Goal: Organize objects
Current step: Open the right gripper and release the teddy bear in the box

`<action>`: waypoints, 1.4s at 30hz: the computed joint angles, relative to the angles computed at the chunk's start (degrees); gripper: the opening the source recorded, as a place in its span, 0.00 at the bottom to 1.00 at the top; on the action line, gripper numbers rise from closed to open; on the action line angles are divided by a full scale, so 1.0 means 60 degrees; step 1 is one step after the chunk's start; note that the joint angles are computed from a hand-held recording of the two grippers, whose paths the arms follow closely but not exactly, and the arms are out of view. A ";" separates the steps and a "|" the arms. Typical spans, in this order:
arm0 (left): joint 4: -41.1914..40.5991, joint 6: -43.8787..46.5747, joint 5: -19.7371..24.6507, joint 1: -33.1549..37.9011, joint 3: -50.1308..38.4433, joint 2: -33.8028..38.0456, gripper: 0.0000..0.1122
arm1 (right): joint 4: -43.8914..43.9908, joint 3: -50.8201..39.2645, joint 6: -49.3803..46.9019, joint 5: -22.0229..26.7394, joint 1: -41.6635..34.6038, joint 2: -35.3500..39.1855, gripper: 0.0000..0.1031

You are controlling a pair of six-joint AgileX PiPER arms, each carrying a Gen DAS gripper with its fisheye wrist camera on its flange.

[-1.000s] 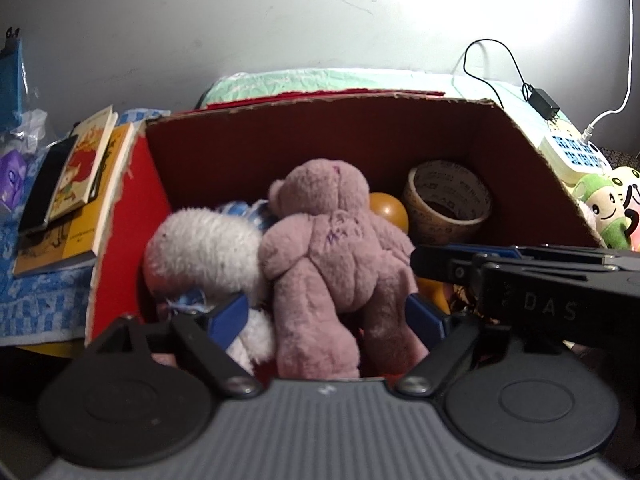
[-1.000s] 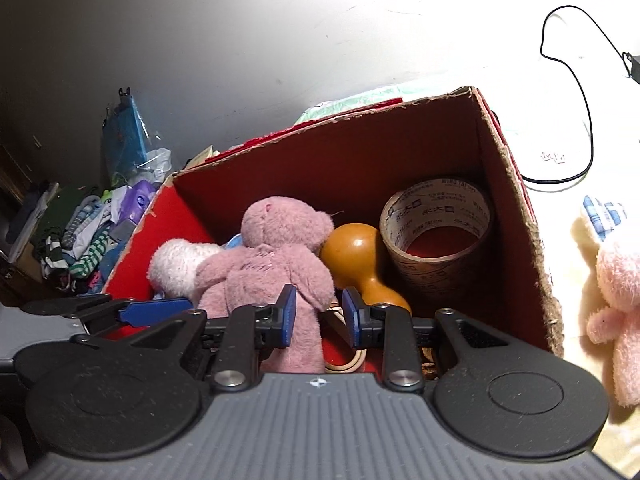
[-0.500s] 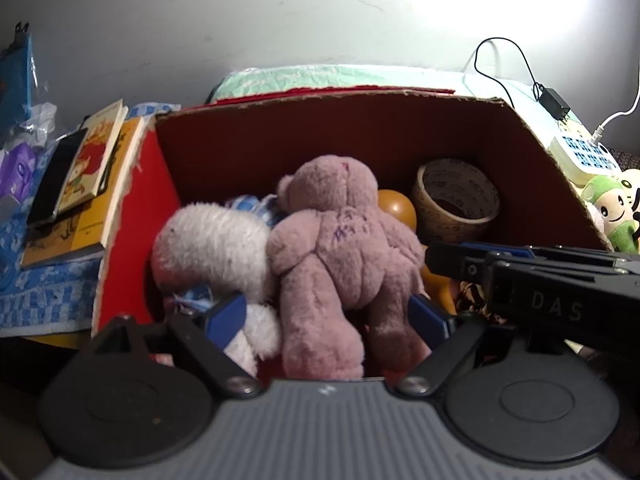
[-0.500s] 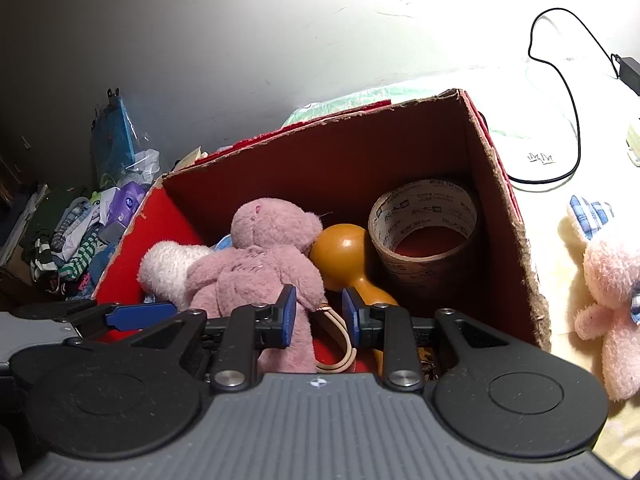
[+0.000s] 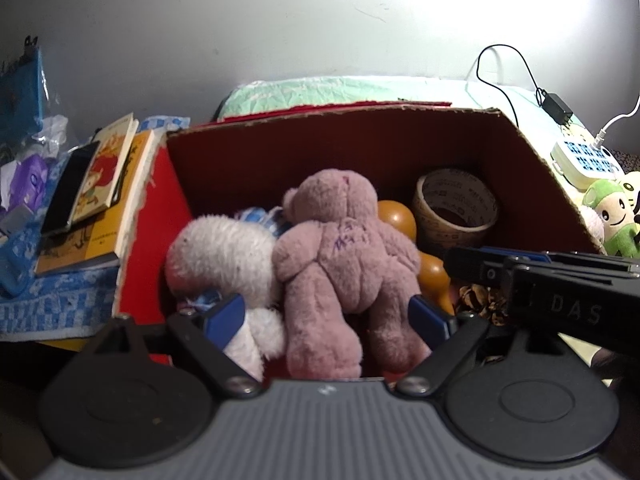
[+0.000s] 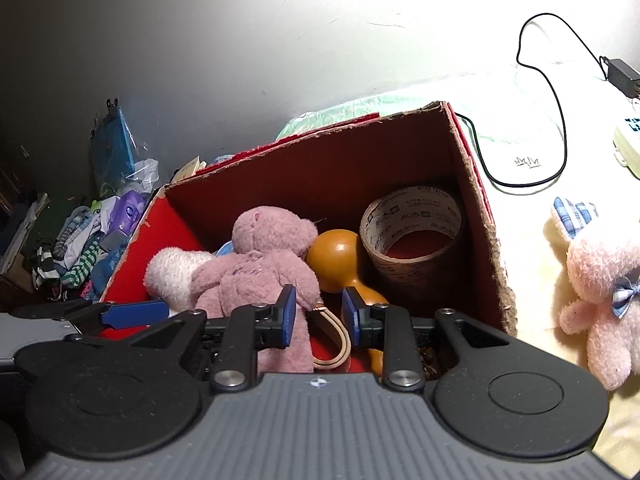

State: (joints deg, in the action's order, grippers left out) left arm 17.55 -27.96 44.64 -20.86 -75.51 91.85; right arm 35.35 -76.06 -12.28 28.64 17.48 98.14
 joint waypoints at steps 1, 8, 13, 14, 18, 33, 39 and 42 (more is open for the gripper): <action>0.0038 -0.0056 0.0037 -0.0034 -0.0008 -0.0052 0.80 | 0.0056 0.0063 -0.0005 -0.0013 -0.0023 -0.0074 0.28; 0.0411 -0.0580 0.0485 -0.0404 -0.0066 -0.0319 0.80 | -0.0211 0.0447 0.0195 -0.0043 -0.0060 -0.0613 0.28; 0.1040 -0.1239 0.0843 -0.0813 0.0014 -0.0596 0.80 | -0.0161 0.0751 -0.0017 -0.0037 -0.0122 -0.1025 0.28; 0.1194 -0.1436 0.0972 -0.0910 0.0022 -0.0653 0.80 | -0.0080 0.0804 -0.0111 -0.0014 -0.0151 -0.1092 0.28; 0.1600 -0.1994 0.1388 -0.1219 0.0073 -0.0925 0.79 | 0.0426 0.1124 -0.0673 0.0093 -0.0298 -0.1417 0.28; 0.2745 -0.3982 0.3198 -0.2652 -0.0034 -0.1191 0.80 | 0.2097 0.2112 -0.3061 0.0406 -0.0723 -0.2364 0.28; 0.2873 -0.4657 0.3757 -0.3146 0.0005 -0.1118 0.80 | 0.3041 0.2369 -0.4145 0.1101 -0.1185 -0.2555 0.29; 0.2871 -0.4953 0.3957 -0.3361 0.0026 -0.1096 0.81 | 0.3061 0.2562 -0.4387 0.1330 -0.1248 -0.2702 0.29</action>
